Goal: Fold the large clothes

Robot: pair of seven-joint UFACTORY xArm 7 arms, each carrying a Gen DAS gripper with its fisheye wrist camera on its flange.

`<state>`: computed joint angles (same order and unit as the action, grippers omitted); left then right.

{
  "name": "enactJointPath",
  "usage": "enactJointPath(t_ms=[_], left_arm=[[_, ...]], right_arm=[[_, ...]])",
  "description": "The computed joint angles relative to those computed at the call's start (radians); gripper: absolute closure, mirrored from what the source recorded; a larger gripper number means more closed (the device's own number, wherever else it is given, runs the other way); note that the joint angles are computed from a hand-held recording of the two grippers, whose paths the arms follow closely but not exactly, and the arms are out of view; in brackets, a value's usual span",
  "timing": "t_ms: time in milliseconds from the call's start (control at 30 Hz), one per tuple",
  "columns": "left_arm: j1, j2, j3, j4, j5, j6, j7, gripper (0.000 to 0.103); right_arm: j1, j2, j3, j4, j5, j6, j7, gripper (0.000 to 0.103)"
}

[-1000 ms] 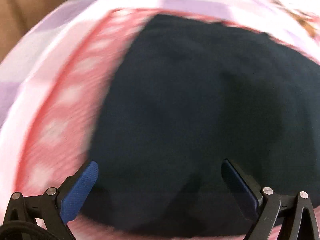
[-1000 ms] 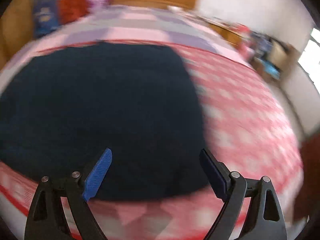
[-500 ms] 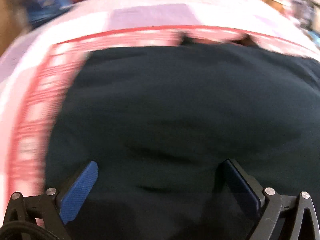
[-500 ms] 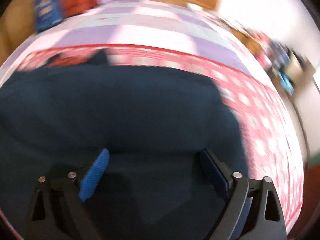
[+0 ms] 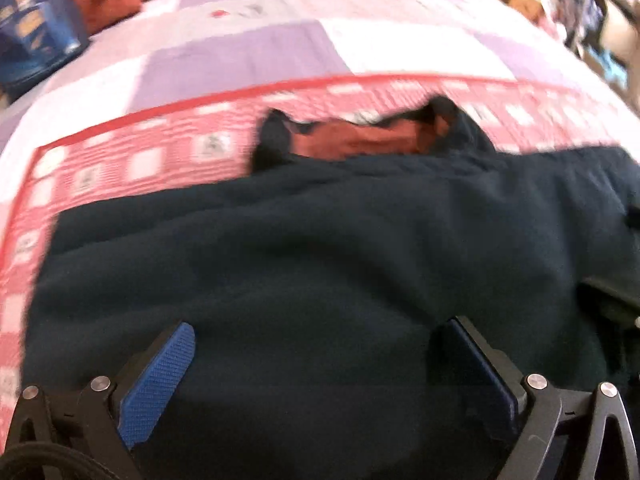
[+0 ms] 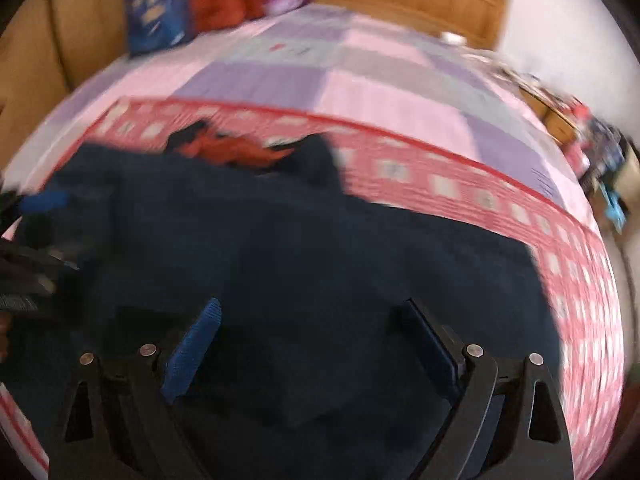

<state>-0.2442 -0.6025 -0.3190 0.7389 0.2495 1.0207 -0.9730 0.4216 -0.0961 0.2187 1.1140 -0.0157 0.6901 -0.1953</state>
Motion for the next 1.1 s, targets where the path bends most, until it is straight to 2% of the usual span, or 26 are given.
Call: enactJointPath(t_ms=[100,200,267,300,333,433,467,500,567,667,767,900,1033,1100], left_arm=[[0.009,0.015,0.04,-0.017,0.007,-0.019,0.058,0.0],[0.065,-0.03,0.045,-0.029,0.047,0.068,0.041,0.0],[0.094,-0.107,0.077,-0.079,0.041,0.125,0.033,0.0],[0.104,-0.139,0.081,-0.096,0.04,0.153,0.035,0.0],[0.111,-0.178,0.085,-0.117,0.04,0.178,0.039,0.0],[0.109,-0.31,0.117,-0.185,0.014,0.215,0.079,0.002],[0.128,-0.327,0.08,-0.183,0.037,0.269,0.094,0.001],[0.145,-0.343,0.054,-0.181,0.059,0.309,0.091,0.001],[0.163,-0.448,0.059,-0.215,0.034,0.361,0.039,0.001],[0.162,-0.587,0.062,-0.252,-0.019,0.442,0.003,0.001],[0.113,-0.686,-0.024,-0.23,-0.066,0.561,-0.003,0.001],[0.084,-0.697,-0.135,-0.136,-0.125,0.67,-0.041,0.001],[0.061,-0.638,-0.275,-0.005,-0.302,0.727,-0.177,0.001],[0.061,-0.557,-0.358,0.087,-0.399,0.75,-0.258,0.001]], right_arm=[[-0.04,0.117,-0.032,0.11,-0.05,0.03,0.066,0.008],[-0.097,0.198,-0.097,0.218,-0.118,0.089,0.186,0.008],[-0.158,0.238,-0.107,0.273,-0.11,0.137,0.21,0.008],[-0.156,0.234,-0.143,0.275,-0.143,0.152,0.217,0.009],[-0.162,0.215,-0.164,0.255,-0.173,0.147,0.221,0.009],[-0.238,0.162,-0.176,0.207,-0.131,0.129,0.216,0.009],[-0.257,0.146,-0.178,0.188,-0.099,0.122,0.192,0.009],[-0.274,0.116,-0.18,0.154,-0.073,0.105,0.154,0.009],[-0.29,0.064,-0.176,0.081,-0.11,0.048,0.13,0.009],[-0.308,-0.043,-0.185,-0.035,-0.036,0.012,0.057,0.009],[-0.32,-0.116,-0.198,-0.124,0.021,-0.015,0.008,0.009],[-0.334,-0.26,-0.22,-0.264,0.069,-0.018,-0.035,0.009],[-0.331,-0.471,-0.218,-0.409,0.061,0.034,-0.087,0.009],[-0.312,-0.598,-0.218,-0.471,0.06,0.116,-0.123,0.009]])
